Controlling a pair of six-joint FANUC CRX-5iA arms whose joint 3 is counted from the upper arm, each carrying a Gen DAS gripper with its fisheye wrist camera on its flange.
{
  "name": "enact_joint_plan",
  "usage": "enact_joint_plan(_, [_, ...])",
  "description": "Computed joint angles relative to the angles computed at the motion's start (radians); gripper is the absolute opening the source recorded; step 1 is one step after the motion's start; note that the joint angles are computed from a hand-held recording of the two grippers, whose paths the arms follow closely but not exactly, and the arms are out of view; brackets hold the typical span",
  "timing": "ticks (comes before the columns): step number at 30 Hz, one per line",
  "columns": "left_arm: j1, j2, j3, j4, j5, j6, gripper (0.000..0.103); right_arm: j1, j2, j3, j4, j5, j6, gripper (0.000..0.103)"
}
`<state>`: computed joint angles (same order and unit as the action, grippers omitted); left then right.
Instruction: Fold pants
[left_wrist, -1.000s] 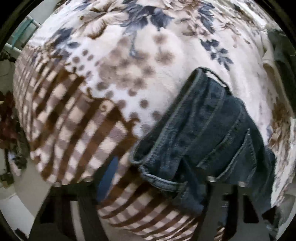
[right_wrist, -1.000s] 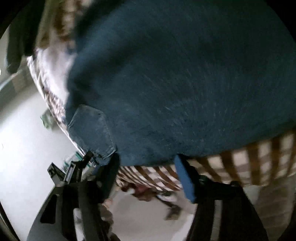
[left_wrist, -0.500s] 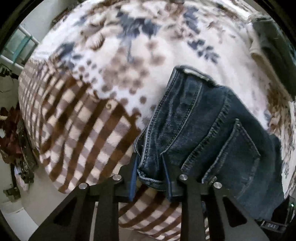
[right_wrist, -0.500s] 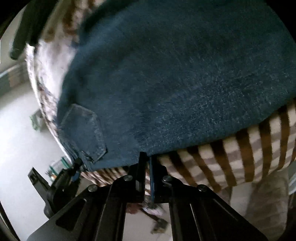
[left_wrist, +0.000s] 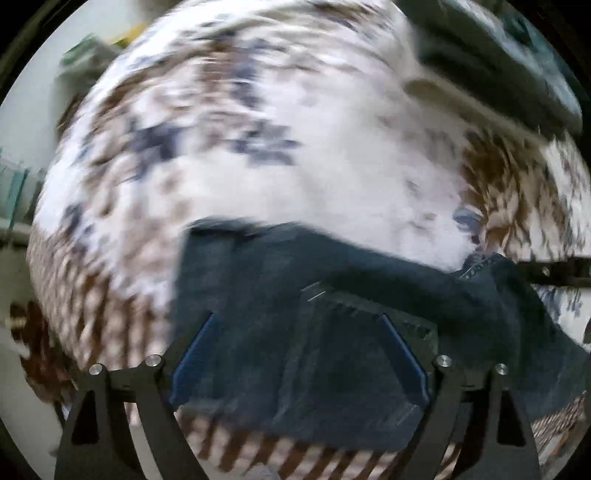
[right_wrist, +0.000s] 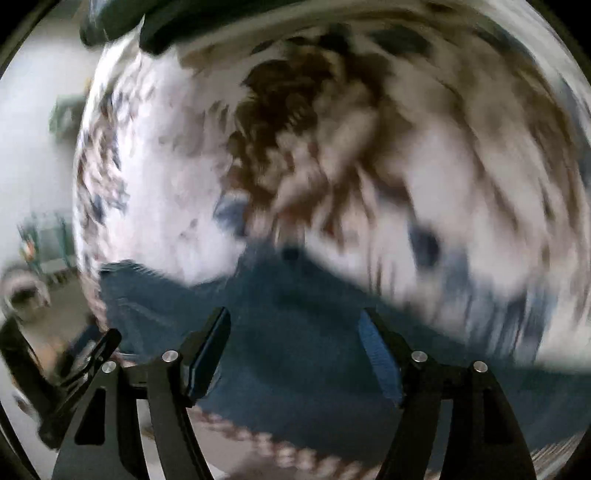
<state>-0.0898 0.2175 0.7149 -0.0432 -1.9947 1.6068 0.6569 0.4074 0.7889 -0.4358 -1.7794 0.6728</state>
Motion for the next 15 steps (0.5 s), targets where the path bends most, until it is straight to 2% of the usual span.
enact_joint_plan(2, [-0.028,0.031,0.004,-0.022,0.025,-0.015,0.087,-0.027,0.12,0.143,-0.001,-0.132,0.102,0.072])
enact_joint_plan(4, [-0.042,0.049,0.001,-0.046,0.036,-0.037,0.087,-0.031,0.193,0.222,-0.017,-0.206,0.176,0.044])
enact_joint_plan(5, [-0.043,0.05,-0.003,-0.047,0.039,-0.043,0.087,-0.038,0.188,0.214,-0.037,-0.194,0.187,0.012])
enact_joint_plan(7, [-0.038,0.043,-0.013,-0.043,0.049,-0.05,0.087,-0.014,0.178,0.212,0.047,-0.17,0.188,0.004])
enact_joint_plan(9, [-0.038,0.033,-0.03,-0.05,0.053,-0.049,0.088,-0.007,0.148,0.174,0.099,-0.116,0.16,0.003])
enact_joint_plan(10, [-0.038,0.031,-0.033,-0.051,0.056,-0.049,0.088,-0.022,0.129,0.142,0.063,-0.097,0.139,0.003])
enact_joint_plan(14, [-0.063,0.014,-0.029,-0.062,0.042,-0.011,0.088,-0.049,0.034,0.003,0.045,-0.001,0.098,0.007])
enact_joint_plan(15, [-0.08,0.021,0.01,-0.054,0.025,0.013,0.088,-0.061,-0.012,-0.06,0.029,0.042,0.079,0.007])
